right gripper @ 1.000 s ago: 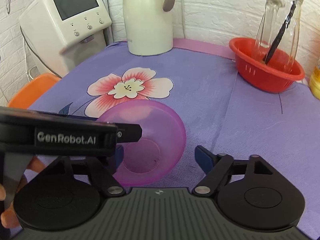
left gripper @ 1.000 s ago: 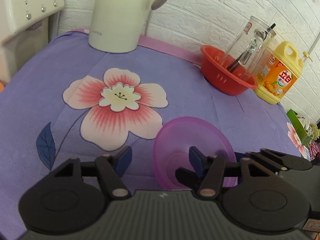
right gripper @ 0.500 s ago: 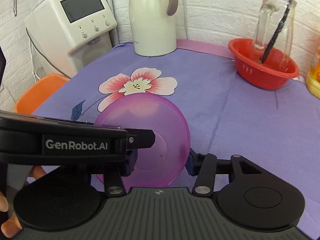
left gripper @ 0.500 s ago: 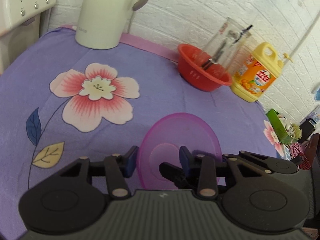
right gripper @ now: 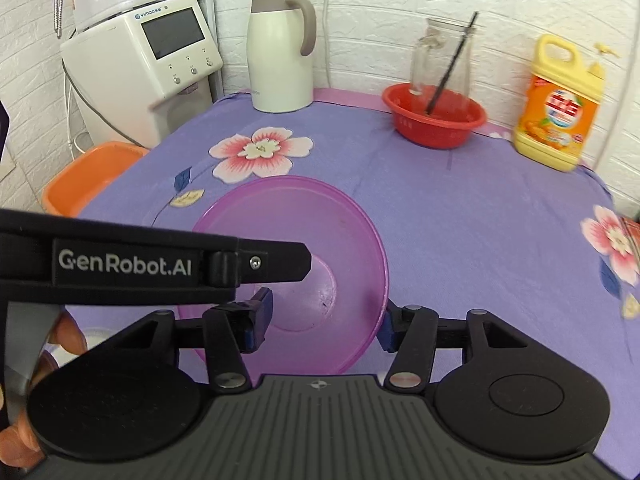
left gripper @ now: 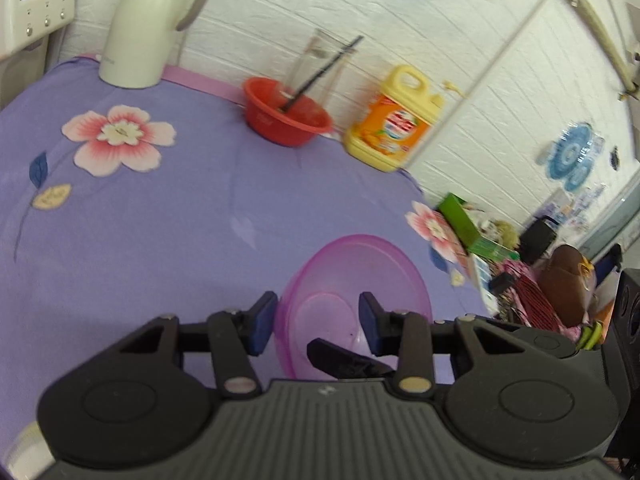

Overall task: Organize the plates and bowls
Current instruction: 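Grip the pink bowl rim with the right tool over the bowls, lift, then carry the three-bowl stack with the right tool toward the left tool's plates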

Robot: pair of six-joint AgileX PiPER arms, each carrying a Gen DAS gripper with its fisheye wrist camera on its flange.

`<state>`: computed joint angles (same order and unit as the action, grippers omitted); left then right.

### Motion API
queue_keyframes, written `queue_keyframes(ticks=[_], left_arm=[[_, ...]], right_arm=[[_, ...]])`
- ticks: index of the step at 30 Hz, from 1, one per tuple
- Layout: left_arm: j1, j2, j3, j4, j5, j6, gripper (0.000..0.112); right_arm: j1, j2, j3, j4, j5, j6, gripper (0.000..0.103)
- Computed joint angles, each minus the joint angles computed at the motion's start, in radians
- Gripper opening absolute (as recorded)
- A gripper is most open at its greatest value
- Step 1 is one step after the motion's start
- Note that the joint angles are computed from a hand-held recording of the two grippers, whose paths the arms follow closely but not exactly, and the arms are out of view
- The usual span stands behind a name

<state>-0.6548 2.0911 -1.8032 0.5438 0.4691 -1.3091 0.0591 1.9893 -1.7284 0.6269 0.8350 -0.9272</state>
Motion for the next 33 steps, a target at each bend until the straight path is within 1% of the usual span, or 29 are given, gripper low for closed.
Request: queue_keyframes(ticks=[3, 8, 13, 19, 22, 23, 25, 26, 28, 29, 31, 32, 33], left_arm=[[-0.078, -0.002, 0.025, 0.087, 0.0, -0.111, 0.038], [-0.177, 0.036, 0.0, 0.111, 0.035, -0.163, 0.038], [-0.237, 0.085, -0.062, 0.113, 0.091, -0.153, 0.038], [-0.25, 0.132, -0.105, 0.074, 0.131, -0.127, 0.038], [-0.254, 0.149, -0.122, 0.085, 0.153, -0.125, 0.039], [-0.254, 0.149, -0.122, 0.09, 0.151, -0.118, 0.042], [-0.256, 0.147, -0.129, 0.1, 0.168, -0.099, 0.062], [-0.265, 0.132, -0.109, 0.155, 0.173, -0.138, 0.063], [-0.277, 0.104, -0.082, 0.235, 0.187, -0.176, 0.067], [-0.282, 0.085, -0.062, 0.282, 0.191, -0.216, 0.068], [-0.294, 0.034, 0.008, 0.414, 0.175, -0.346, 0.07], [-0.306, 0.01, 0.044, 0.503, 0.176, -0.435, 0.073], [-0.319, -0.003, 0.067, 0.574, 0.193, -0.512, 0.075]], right_arm=[[-0.058, -0.116, 0.177, 0.033, -0.033, -0.091, 0.093], [-0.16, -0.22, 0.357, 0.071, -0.041, -0.202, 0.094], [-0.245, -0.265, 0.458, 0.137, -0.036, -0.315, 0.095], [-0.298, -0.25, 0.489, 0.173, -0.004, -0.391, 0.095], [-0.309, -0.251, 0.504, 0.188, 0.007, -0.435, 0.096], [-0.312, -0.249, 0.503, 0.193, 0.013, -0.445, 0.095], [-0.324, -0.25, 0.507, 0.212, 0.019, -0.47, 0.095], [-0.333, -0.255, 0.515, 0.229, 0.017, -0.488, 0.095], [-0.363, -0.285, 0.553, 0.289, -0.005, -0.551, 0.103], [-0.384, -0.3, 0.573, 0.334, -0.008, -0.595, 0.103], [-0.442, -0.324, 0.611, 0.438, 0.015, -0.678, 0.103], [-0.469, -0.336, 0.634, 0.491, 0.028, -0.714, 0.103], [-0.499, -0.347, 0.663, 0.546, 0.046, -0.759, 0.103]])
